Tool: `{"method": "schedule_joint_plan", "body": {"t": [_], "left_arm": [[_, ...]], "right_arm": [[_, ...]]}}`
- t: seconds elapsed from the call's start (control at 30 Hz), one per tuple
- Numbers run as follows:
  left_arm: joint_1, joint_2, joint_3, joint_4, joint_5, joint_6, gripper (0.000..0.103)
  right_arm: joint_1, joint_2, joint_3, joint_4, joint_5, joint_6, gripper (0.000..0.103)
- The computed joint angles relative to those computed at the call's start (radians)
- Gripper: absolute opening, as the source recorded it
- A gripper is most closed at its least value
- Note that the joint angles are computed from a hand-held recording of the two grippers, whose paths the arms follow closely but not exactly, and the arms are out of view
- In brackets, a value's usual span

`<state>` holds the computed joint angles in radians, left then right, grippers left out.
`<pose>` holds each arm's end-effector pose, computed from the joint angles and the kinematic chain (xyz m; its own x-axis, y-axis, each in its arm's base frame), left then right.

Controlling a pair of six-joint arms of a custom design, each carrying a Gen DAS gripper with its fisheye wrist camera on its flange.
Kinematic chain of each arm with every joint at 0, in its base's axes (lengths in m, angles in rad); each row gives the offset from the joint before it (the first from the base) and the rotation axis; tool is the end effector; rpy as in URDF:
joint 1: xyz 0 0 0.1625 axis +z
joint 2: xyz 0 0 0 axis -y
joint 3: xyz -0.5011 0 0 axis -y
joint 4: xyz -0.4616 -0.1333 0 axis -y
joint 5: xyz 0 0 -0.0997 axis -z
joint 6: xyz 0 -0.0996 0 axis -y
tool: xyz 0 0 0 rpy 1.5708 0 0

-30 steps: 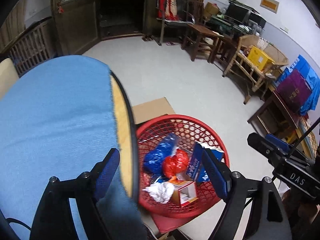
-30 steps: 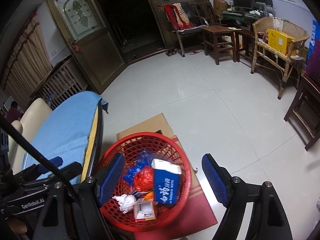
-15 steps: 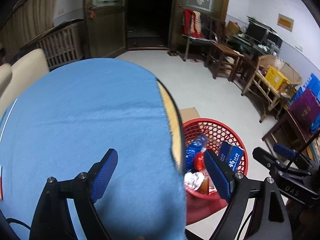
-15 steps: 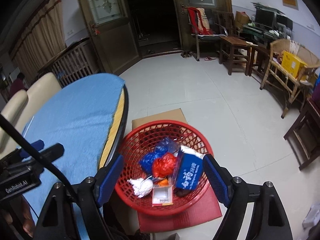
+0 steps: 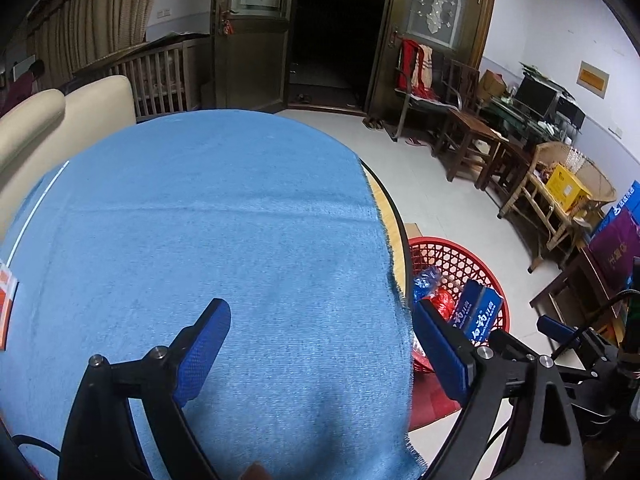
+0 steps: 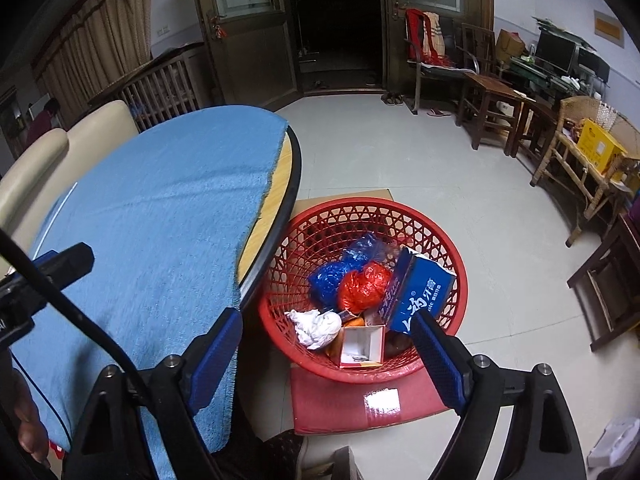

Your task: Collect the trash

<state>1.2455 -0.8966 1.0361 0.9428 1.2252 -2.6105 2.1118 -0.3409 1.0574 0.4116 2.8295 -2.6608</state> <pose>-0.0737 -0.7412 0.3602 -0.6696 0.5532 -0.4956 0.7206 0.6455 -0.2532 0.4158 -0.6174 -0.0435 -0.6347 0.5279 0.5643 -0.1938 0.5983 -0.7775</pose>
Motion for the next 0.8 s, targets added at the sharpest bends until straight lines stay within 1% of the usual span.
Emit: {"method": "schedule_joint_plan", "body": {"t": [0.23,0.43,0.57,0.7,0.8], "left_arm": [[-0.007,-0.022,0.034,-0.026,0.000,0.016,0.092],[-0.020,-0.040,0.074,-0.057,-0.034,0.045,0.092],[-0.022,-0.044,0.079,-0.056,-0.021,0.048,0.092],[-0.032,-0.062,0.109,-0.105,-0.047,0.069,0.092],[-0.032,-0.065,0.114,-0.111,-0.050,0.076,0.092]], "right_arm": [[0.006,0.000,0.002,-0.005,0.016,0.002,0.090],[0.009,-0.003,0.010,-0.008,0.021,0.007,0.091],[0.009,-0.010,0.022,-0.011,0.021,0.018,0.091],[0.008,-0.011,0.024,-0.009,0.022,0.023,0.091],[0.008,-0.012,0.025,-0.009,0.023,0.025,0.091]]}}
